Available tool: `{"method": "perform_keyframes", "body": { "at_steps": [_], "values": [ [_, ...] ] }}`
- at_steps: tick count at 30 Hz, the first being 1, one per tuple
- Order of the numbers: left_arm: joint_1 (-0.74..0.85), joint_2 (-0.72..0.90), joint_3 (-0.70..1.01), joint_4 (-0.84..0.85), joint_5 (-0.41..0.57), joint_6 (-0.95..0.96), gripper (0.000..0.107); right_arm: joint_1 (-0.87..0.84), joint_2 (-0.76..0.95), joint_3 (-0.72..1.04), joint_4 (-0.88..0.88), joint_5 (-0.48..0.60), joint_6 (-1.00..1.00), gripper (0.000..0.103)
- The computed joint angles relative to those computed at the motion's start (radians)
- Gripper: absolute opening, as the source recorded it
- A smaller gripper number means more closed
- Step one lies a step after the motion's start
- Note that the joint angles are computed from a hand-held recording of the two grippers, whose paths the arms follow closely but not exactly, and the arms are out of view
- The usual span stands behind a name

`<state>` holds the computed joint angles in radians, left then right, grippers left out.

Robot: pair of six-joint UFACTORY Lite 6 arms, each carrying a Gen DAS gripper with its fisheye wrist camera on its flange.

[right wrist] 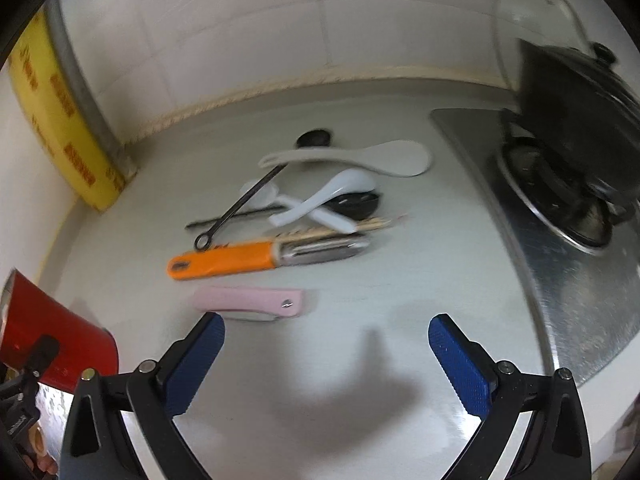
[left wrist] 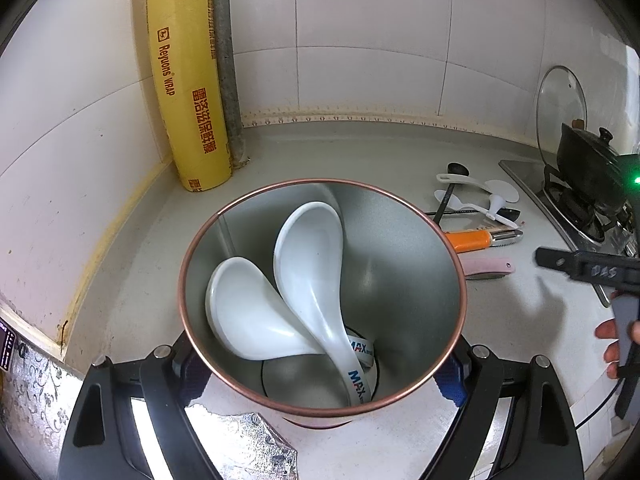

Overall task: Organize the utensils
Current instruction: 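Move the right tool back toward the pink knife on the counter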

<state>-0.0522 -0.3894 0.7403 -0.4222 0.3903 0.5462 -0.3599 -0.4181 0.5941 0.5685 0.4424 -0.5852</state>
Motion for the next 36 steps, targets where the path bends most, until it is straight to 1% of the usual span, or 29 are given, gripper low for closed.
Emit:
{"method": "perform_keyframes", "body": {
  "at_steps": [3, 6, 8, 10, 11, 14, 16, 17, 19, 23, 25, 28, 31, 34, 35, 36],
  "values": [
    [0.002, -0.011, -0.011, -0.014, -0.002, 0.016, 0.09, 0.118, 0.046, 0.009, -0.098, -0.045, 0.129, 0.103],
    [0.011, -0.019, -0.017, -0.047, 0.003, 0.055, 0.09, 0.237, 0.102, 0.023, -0.266, -0.094, 0.298, 0.103],
    [0.02, -0.019, -0.018, -0.067, 0.007, 0.079, 0.09, 0.292, 0.142, 0.034, -0.347, -0.121, 0.347, 0.103],
    [0.026, -0.019, -0.02, -0.085, 0.009, 0.1, 0.09, 0.316, 0.193, 0.062, -0.37, -0.127, 0.34, 0.103],
    [0.029, -0.018, -0.019, -0.094, 0.01, 0.112, 0.09, 0.316, 0.21, 0.074, -0.347, -0.123, 0.305, 0.103],
    [0.035, -0.016, -0.019, -0.105, 0.01, 0.122, 0.09, 0.305, 0.284, 0.129, -0.215, -0.104, 0.113, 0.103],
    [0.039, -0.016, -0.019, -0.106, 0.01, 0.123, 0.09, 0.303, 0.33, 0.162, -0.172, -0.096, 0.04, 0.103],
    [0.041, -0.015, -0.019, -0.106, 0.01, 0.122, 0.09, 0.296, 0.362, 0.185, -0.113, -0.083, -0.039, 0.103],
    [0.042, -0.016, -0.02, -0.099, 0.009, 0.113, 0.09, 0.288, 0.413, 0.225, -0.059, -0.066, -0.113, 0.103],
    [0.036, -0.019, -0.019, -0.077, 0.007, 0.086, 0.09, 0.283, 0.5, 0.311, -0.031, -0.015, -0.178, 0.103],
    [0.035, -0.02, -0.018, -0.072, 0.008, 0.08, 0.09, 0.303, 0.506, 0.318, -0.082, -0.011, -0.125, 0.103],
    [0.032, -0.019, -0.018, -0.061, 0.004, 0.064, 0.09, 0.318, 0.495, 0.3, -0.073, -0.005, -0.142, 0.103],
    [0.032, -0.016, -0.015, -0.059, 0.004, 0.06, 0.09, 0.336, 0.449, 0.252, -0.057, 0.01, -0.172, 0.103],
    [0.029, -0.019, -0.016, -0.052, 0.005, 0.05, 0.09, 0.359, 0.39, 0.192, -0.074, 0.013, -0.161, 0.103],
    [0.03, -0.017, -0.014, -0.054, 0.005, 0.053, 0.09, 0.364, 0.368, 0.173, -0.059, 0.025, -0.176, 0.103],
    [0.03, -0.018, -0.016, -0.055, 0.005, 0.053, 0.09, 0.357, 0.351, 0.16, -0.008, 0.057, -0.226, 0.103]
  ]
}}
